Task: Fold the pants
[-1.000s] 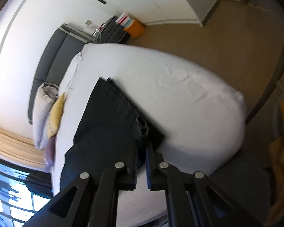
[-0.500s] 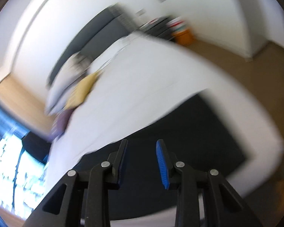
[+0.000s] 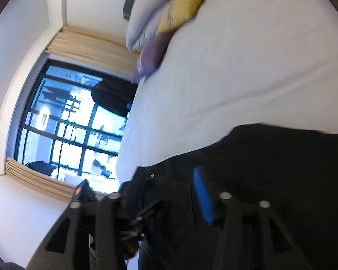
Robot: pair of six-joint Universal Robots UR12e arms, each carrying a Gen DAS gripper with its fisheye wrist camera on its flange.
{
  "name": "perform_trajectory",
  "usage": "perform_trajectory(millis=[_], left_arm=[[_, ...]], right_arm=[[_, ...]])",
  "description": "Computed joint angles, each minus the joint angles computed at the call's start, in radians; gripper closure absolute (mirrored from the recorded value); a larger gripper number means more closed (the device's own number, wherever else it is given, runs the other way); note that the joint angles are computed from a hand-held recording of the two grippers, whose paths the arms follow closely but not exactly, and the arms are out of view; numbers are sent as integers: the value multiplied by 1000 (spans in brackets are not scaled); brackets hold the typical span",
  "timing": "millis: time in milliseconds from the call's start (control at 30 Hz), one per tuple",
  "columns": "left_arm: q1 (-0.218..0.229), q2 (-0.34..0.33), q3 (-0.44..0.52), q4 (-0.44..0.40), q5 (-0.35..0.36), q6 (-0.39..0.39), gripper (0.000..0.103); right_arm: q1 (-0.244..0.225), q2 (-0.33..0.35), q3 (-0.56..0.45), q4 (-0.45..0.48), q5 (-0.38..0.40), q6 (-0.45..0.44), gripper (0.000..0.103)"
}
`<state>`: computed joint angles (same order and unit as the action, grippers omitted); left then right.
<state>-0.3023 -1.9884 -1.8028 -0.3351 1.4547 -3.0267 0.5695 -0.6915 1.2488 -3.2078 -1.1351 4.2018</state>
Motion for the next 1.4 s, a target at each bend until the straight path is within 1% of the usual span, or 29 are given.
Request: perform_trajectory(millis=[33,67,100,167,200,233,300,333,367,400,433,467,500,567,600,633,667,767,867,933,1000,1033,1067,1133,1200,1233,1300,1367,1400], left_arm=[[3,-10,0,-4,-14,-1,31],[7,-12,-15,29,-25,11,31],[7,-10,-32,70,-22,32,31],[5,0,-68,133,14,67,31],[8,4,-76,149,19,59,31],[23,9,-88,158,-9,48,31],[36,24,-102,162,-24,20,31],[31,35,-106,168,7,8,31],[26,44,-111,178,23,2,31],[26,54,-121,206,17,-2,31],[24,63,-132,238,-8,-14,31],[18,68,-135,247,-24,-27,31],[9,70,-135,242,-29,-33,31],[-22,60,-124,199,-18,-24,31],[-37,49,-116,180,-11,-19,31],[-52,39,-111,163,1,-21,31],[-64,36,-113,156,23,-27,31],[-76,46,-124,174,30,-53,31],[-86,55,-130,174,40,-61,31],[-98,57,-129,190,36,-64,31],[-96,57,-122,205,18,-61,31],[-102,56,-118,207,10,-64,31],[-112,53,-112,205,8,-71,31],[-132,48,-100,185,0,-79,31],[-151,38,-92,170,1,-66,31],[-163,26,-73,150,13,-63,31],[-171,19,-68,107,37,-71,31],[-170,21,-89,137,27,-93,31],[-169,24,-91,139,22,-102,31]], right_arm=[[-2,26,-33,37,17,0,51],[-6,40,-47,70,20,4,54],[-9,47,-46,86,7,19,73],[-19,44,-17,73,-33,37,102],[-26,26,23,48,-85,60,102],[-28,13,54,22,-130,89,102],[-32,-38,136,1,-240,135,95],[-32,-72,181,-7,-286,136,91],[-32,-97,220,-45,-304,137,75],[-32,-114,252,-109,-303,136,60],[-26,-130,287,-200,-294,137,55],[-20,-133,301,-249,-289,134,47],[-12,-141,319,-275,-281,123,43],[7,-167,371,-256,-297,107,43],[15,-176,397,-244,-322,124,50],[23,-186,444,-268,-361,178,67],[23,-190,492,-327,-384,230,100],[28,-250,651,-420,-532,360,103],[38,-350,781,-369,-701,386,103],[53,-413,840,-314,-802,457,91],[71,-430,854,-353,-863,464,57],[83,-424,851,-412,-888,449,51],[86,-414,844,-462,-885,432,44],[79,-382,821,-553,-808,388,43],[65,-357,791,-529,-724,387,43],[58,-353,800,-492,-700,434,46],[56,-343,836,-532,-723,514,89],[62,-371,888,-490,-801,591,100],[72,-399,921,-456,-878,636,100]])
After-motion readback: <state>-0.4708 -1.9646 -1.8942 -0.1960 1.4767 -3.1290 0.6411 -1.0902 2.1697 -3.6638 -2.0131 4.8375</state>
